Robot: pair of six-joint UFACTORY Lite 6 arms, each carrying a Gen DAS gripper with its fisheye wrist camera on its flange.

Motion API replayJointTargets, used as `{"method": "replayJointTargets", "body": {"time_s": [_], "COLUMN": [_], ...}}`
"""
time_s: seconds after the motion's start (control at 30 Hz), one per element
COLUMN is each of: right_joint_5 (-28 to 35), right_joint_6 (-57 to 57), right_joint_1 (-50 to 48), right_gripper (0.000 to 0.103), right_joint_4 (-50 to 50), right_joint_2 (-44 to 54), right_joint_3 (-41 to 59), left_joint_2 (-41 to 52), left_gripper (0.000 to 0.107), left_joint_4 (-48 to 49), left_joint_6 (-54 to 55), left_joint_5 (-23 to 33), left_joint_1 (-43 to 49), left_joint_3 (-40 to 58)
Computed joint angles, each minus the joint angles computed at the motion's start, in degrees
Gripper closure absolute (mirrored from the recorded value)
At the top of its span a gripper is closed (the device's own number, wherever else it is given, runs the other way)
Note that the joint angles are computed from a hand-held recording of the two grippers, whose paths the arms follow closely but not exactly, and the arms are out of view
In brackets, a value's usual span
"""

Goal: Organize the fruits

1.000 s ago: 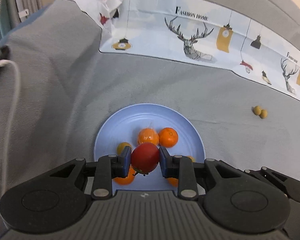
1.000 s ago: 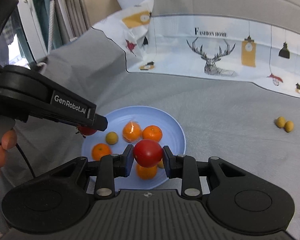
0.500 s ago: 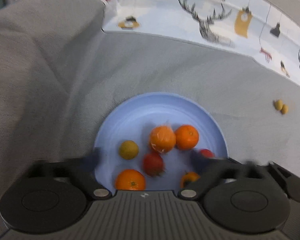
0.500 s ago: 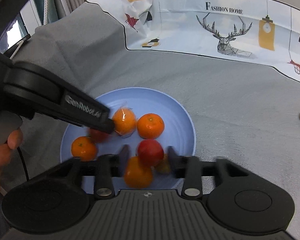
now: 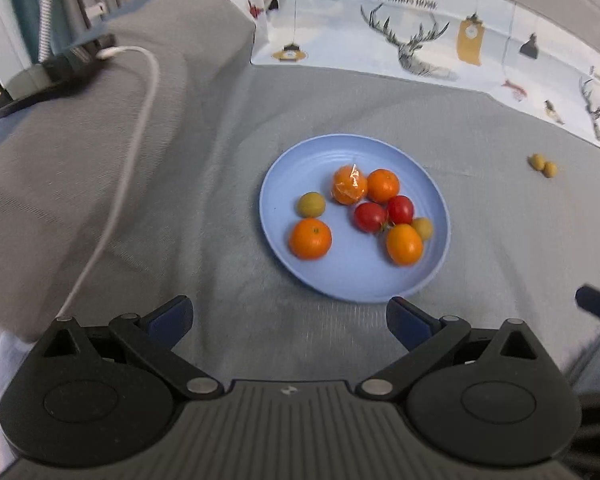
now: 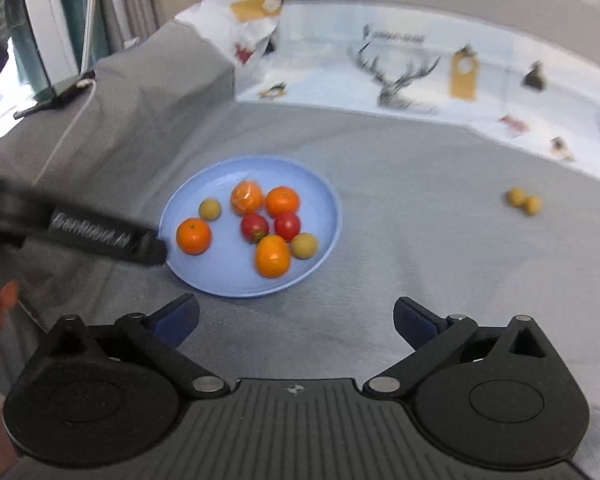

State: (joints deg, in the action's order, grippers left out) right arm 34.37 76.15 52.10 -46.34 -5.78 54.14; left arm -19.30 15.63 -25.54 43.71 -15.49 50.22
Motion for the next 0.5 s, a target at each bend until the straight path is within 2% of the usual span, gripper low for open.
{"method": "replayJointTargets", "body": {"time_s": [0.27,0.5], "right_joint_5": [13.0,24.39], "right_joint_6": [12.73,17.49], "right_joint_1": [13.66,25.67], "right_gripper": [0.001,0.001], "right_joint_4": [-11.29,-15.01], "right_joint_2": [-8.08,-11.95], "right_joint_3": [-1.17,-1.6], "left_joint_2": [-17.11,-22.24], "left_gripper": [0.004,0.004], "left_joint_4": [6.51,13.74], "left_joint_6": [-7.86,-18.36], "left_joint_5": [8.02,15.34], "left_joint_1": [-7.06,-18.69], "left_joint_3": [-4.3,-2.73]}}
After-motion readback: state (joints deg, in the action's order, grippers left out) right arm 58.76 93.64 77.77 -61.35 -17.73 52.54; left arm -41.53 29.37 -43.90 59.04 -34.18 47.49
